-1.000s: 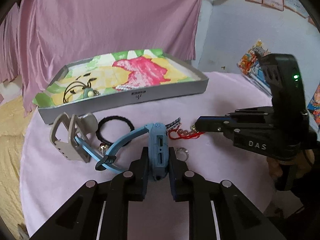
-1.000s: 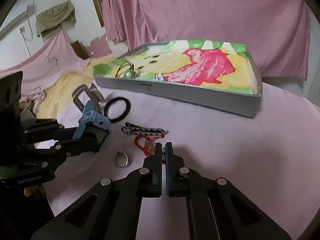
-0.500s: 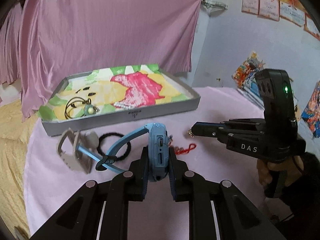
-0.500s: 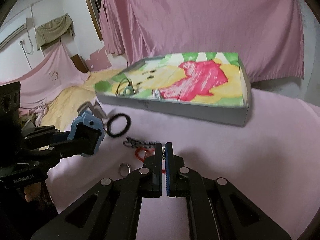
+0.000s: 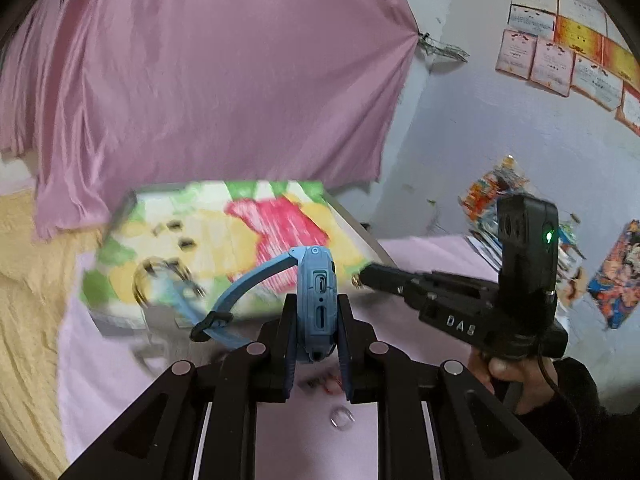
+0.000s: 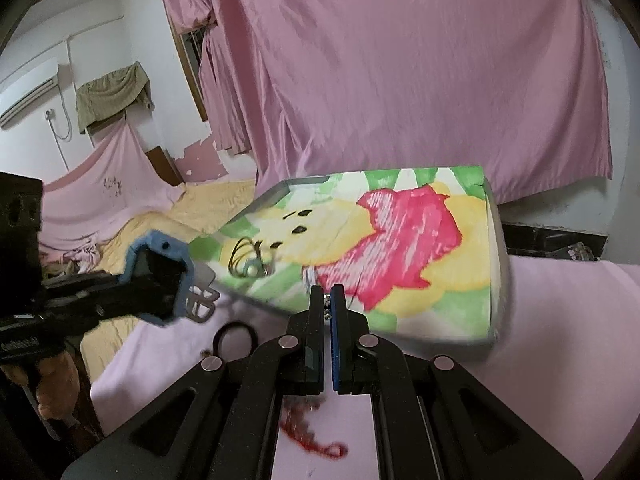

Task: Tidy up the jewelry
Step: 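Lift both held items into the Pooh tray and open both tools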

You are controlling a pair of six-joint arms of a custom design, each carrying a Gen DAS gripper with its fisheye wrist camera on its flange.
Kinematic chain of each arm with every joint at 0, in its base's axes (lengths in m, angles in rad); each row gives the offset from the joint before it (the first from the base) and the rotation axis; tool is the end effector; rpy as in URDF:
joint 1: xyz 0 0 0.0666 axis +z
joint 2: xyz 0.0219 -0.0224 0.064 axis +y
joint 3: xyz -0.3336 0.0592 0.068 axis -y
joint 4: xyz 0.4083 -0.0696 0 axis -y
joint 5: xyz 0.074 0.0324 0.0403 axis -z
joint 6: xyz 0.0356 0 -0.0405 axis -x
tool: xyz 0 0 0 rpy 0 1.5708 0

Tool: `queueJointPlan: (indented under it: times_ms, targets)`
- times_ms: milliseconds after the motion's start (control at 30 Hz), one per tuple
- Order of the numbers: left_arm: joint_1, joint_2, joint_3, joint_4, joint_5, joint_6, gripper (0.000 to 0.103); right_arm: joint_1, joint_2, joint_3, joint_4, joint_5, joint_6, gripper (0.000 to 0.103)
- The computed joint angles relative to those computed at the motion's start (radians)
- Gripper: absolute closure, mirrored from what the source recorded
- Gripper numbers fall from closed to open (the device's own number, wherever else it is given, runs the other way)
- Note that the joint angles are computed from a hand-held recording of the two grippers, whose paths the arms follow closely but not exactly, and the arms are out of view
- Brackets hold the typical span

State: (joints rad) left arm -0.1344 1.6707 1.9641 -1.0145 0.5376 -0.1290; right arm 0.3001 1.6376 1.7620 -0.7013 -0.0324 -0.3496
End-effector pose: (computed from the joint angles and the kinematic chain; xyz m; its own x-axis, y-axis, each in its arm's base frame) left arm 0.5843 -0.0978 0.5046 -0.5850 0.1906 -0.7883 0.5763 0.7816 -0.2386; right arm 0.5815 0.1807 0.4496 -0.5996 0.1728 -0.7814 -0.1235 0.9447 0.3037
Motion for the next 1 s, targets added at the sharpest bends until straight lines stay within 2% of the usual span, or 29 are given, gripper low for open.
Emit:
queueJointPlan:
  times_ms: [233,533,833,1000]
  targets:
    - [-0.008,0.126,0.192,-0.010,-0.013,-0.009,0.087,-0.009,0.089,0.100,-0.030,0.004,-0.015,0.100]
    - [-0.025,0.376,0.489,-0.209,-0.036,-0.038,0.087,-0.025,0.168,0.174,-0.099,-0.007,-0.053,0.100]
    - [-0.046,0.468,0.593,-0.334,-0.117,-0.078,0.087,-0.029,0.223,0.234,-0.171,-0.007,-0.050,0.100]
    - [-0.050,0.478,0.591,-0.359,-0.142,-0.088,0.086,-0.028,0.237,0.250,-0.191,-0.006,-0.044,0.100]
